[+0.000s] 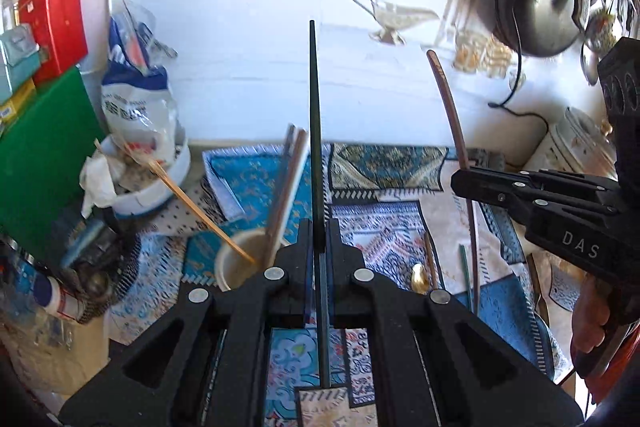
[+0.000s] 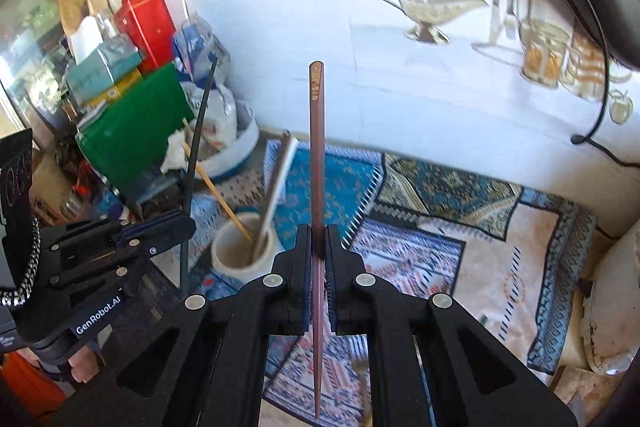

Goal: Organize utensils
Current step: 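Carry the brown and black chopsticks up to the white cup with both tools, then drop brown chopstick into cup with right tool while left tool drops black chopstick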

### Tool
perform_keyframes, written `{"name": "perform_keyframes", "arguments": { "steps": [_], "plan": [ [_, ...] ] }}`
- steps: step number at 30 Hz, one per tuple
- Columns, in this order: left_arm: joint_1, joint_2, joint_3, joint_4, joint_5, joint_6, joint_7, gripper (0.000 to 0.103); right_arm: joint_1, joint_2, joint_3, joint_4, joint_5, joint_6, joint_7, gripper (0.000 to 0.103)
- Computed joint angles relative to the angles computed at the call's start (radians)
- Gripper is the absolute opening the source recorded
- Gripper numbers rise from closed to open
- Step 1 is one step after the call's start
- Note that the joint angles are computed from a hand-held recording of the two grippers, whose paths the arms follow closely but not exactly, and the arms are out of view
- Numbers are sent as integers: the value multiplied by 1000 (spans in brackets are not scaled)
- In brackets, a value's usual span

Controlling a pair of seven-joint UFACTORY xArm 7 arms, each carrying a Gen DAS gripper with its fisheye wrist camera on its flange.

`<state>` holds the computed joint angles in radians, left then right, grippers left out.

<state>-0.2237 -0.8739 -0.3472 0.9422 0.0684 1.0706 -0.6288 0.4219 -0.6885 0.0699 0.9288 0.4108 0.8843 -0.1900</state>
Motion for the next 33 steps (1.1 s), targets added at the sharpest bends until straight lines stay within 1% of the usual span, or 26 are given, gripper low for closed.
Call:
{"name": "perform_keyframes", "arguments": {
  "steps": [5,10,15,19,23,27,30,33],
  "plan": [
    [3,-43,68,-30,9,-61,63,4,8,59,58,49,12,-82,81,6],
    [24,-54,133,-60,1,-128,143,4,15,121,114,86,-22,-174,186,6],
    [50,-51,178,-102,-21,-214,199,4,24,179,148,105,-64,-267,293,6],
    [65,-45,206,-149,-47,-278,225,4,11,224,184,107,-132,-333,402,6],
    [77,-40,216,-199,-67,-326,234,4,-31,263,234,107,-248,-380,538,6],
    [73,-41,227,-255,-90,-367,244,4,-48,292,256,91,-342,-433,643,6],
    [67,-42,229,-292,-100,-404,254,4,-55,309,269,86,-411,-456,695,6],
    [56,-46,235,-328,-117,-451,256,4,-49,317,272,78,-457,-452,726,6]
  ]
}}
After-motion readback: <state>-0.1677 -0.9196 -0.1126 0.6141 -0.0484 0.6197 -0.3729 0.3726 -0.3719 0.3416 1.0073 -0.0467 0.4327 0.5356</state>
